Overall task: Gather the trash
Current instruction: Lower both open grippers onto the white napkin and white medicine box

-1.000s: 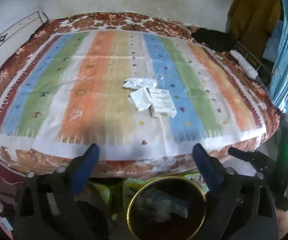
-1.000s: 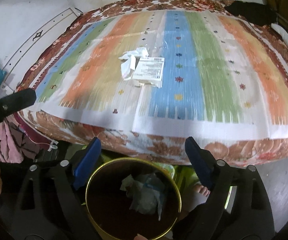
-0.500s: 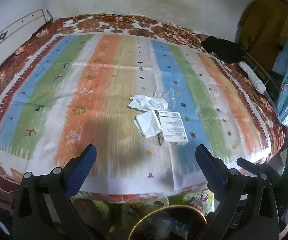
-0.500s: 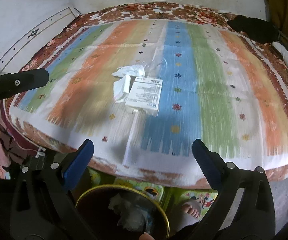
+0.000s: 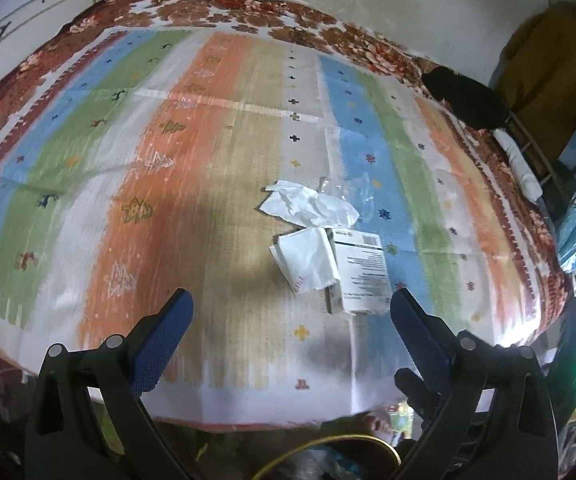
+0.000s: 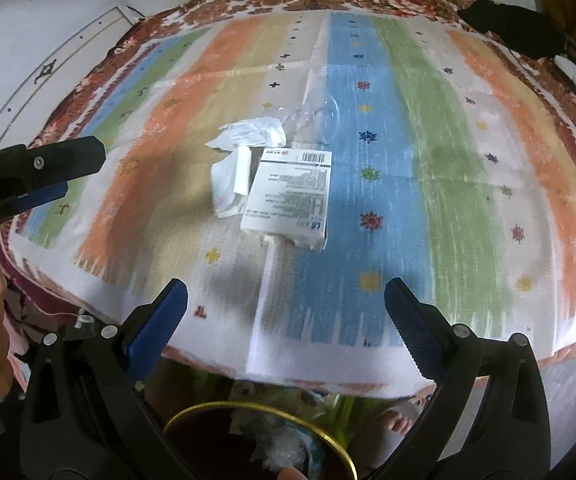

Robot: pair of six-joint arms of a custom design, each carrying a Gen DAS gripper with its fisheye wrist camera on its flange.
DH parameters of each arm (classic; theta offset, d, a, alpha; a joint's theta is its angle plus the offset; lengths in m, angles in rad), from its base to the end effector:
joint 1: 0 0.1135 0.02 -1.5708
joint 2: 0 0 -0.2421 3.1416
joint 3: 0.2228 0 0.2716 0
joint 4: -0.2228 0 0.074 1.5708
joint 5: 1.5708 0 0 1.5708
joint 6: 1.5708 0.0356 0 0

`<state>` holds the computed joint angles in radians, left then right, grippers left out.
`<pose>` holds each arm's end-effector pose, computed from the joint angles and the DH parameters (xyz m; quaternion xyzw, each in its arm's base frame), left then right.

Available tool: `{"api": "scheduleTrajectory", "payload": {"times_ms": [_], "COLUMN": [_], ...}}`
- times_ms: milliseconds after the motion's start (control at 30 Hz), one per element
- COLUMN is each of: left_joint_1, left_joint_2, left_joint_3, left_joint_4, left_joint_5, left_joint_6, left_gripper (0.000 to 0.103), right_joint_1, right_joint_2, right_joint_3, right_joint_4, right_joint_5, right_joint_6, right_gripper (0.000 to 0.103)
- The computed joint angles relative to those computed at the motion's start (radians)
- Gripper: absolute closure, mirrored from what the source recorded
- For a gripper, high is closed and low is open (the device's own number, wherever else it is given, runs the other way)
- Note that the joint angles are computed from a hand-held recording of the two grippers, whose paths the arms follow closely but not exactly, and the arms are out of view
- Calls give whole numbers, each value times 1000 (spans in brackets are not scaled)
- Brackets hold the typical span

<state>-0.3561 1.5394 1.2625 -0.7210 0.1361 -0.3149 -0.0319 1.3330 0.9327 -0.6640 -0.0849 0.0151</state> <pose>0.3196 -0.1240 0.2490 0.0389 0.9564 -0.1544 0.2447 0.2834 -0.0060 0.2051 0.0121 0.9672 0.0390 0.2507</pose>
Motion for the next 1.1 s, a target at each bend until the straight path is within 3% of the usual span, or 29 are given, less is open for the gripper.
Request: {"api": "scheduleTrajectory", "payload": {"times_ms": [267, 567, 767, 900, 1100], "left_joint_1": [-2, 26, -4, 0, 2], "left_joint_2": [135, 241, 312, 367, 410], "left_joint_3": [74, 149, 192, 228, 267], "left_joint_4": [22, 24, 46, 34, 28], "left_joint_5": [-110, -10, -22, -8, 44], "left_joint_6": [114, 119, 161, 159, 121], "left_gripper": [8, 11, 12, 14, 15], "right_joint_1": [32, 50, 79, 57, 36], "right_joint_2": [164, 299, 365, 418, 443], "right_joint_3": [73, 163, 199, 230, 247], "right_joint_4": [62, 95, 113, 106, 102], "right_joint_5": [76, 88, 153, 138, 130], "right_joint_6": [-32, -35, -32, -32, -26], "right_gripper": [9, 10, 14, 15, 31]}}
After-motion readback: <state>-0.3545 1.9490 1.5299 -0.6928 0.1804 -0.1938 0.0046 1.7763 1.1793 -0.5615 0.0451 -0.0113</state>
